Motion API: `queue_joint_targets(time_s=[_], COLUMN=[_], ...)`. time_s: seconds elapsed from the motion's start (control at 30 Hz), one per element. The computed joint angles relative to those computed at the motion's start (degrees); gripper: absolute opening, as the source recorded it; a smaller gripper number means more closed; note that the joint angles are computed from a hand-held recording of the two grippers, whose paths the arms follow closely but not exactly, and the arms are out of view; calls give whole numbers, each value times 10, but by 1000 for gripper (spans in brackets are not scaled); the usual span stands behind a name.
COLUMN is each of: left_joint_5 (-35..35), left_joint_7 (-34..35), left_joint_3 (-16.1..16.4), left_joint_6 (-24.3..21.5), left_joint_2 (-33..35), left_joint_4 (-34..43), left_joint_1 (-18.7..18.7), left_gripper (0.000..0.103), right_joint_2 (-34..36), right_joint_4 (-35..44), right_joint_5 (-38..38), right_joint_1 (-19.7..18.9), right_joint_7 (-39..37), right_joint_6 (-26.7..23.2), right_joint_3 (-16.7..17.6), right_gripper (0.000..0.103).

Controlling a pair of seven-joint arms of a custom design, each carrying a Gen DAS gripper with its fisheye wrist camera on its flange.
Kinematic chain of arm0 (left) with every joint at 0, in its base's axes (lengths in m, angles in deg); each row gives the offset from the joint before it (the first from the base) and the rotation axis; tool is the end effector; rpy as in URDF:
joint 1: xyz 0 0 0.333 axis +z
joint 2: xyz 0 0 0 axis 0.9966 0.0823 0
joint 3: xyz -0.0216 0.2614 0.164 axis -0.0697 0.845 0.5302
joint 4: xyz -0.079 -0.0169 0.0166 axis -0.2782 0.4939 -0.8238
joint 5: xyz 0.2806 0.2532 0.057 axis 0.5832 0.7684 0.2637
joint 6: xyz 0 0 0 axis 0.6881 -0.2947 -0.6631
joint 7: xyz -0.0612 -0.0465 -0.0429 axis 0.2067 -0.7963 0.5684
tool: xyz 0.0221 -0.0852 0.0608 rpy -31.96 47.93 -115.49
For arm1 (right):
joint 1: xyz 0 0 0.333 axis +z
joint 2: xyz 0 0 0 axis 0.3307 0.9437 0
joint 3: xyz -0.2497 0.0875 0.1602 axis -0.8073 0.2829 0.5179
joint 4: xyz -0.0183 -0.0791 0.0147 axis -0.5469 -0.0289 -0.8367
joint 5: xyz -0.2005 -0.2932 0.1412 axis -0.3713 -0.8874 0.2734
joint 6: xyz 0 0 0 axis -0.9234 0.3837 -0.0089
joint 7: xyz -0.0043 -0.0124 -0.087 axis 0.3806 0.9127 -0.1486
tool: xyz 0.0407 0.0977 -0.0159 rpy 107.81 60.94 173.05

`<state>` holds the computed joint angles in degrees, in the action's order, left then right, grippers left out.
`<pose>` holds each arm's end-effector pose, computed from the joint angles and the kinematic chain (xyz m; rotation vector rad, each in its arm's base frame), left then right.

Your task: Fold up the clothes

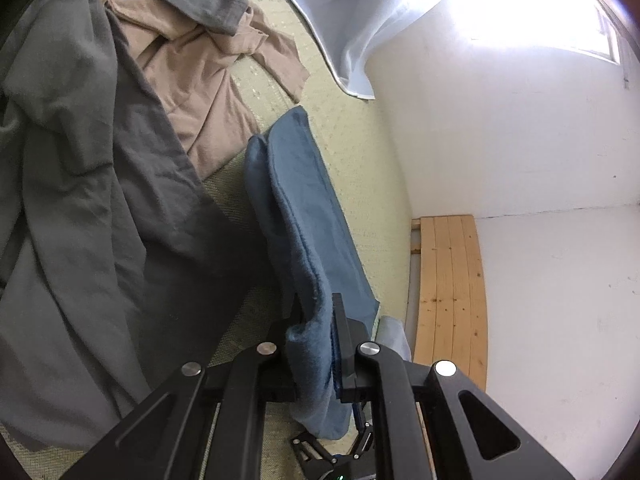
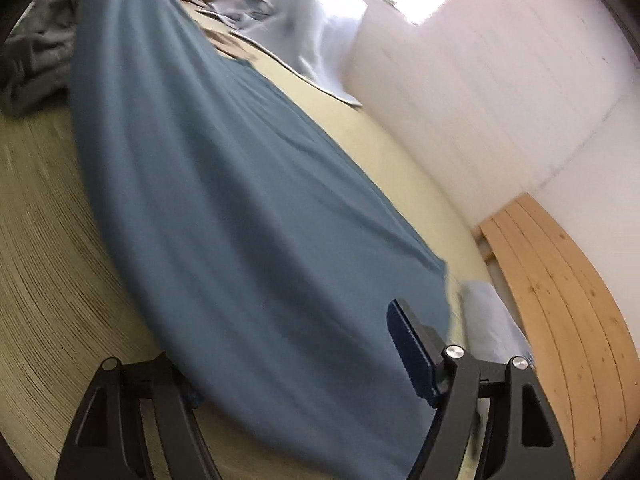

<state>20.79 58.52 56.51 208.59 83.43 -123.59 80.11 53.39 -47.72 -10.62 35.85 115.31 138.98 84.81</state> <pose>0.6665 -0.2608 0.5146 1.8533 -1.3633 1.1719 0.4922 0.1917 0.4477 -2.1787 1.6534 -1.4712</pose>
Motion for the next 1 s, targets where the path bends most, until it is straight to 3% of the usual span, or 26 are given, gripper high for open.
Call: queue_joint_targets(time_s=[0.2, 0.4, 0.63, 0.87, 1.0], left_joint_5=[9, 29, 29, 11, 11], left_joint_7=[-8, -21, -21, -10, -12], left_joint_3=[3, 7, 5, 2, 3], left_joint_6=[5, 10, 18, 26, 28], left_joint_2=[-1, -1, -8, -9, -8], left_joint_4=[0, -2, -12, -16, -14], left_joint_1=[-3, -8, -6, -2, -4], left_gripper=[9, 9, 9, 9, 9], right_joint_2=[-86, -123, -135, -151, -152], right_joint_4=[-91, -132, -147, -156, -164], right_joint_5=[-7, -51, -103, -20, -77], right_joint_1=[-33, -64, -85, -94, -102], right_joint_7=[-14, -46, -79, -89, -64], right_joint_6=[-15, -8, 9, 21, 5], right_joint_3=[-12, -5, -5, -15, 6], right_gripper=[79, 79, 77, 69, 66])
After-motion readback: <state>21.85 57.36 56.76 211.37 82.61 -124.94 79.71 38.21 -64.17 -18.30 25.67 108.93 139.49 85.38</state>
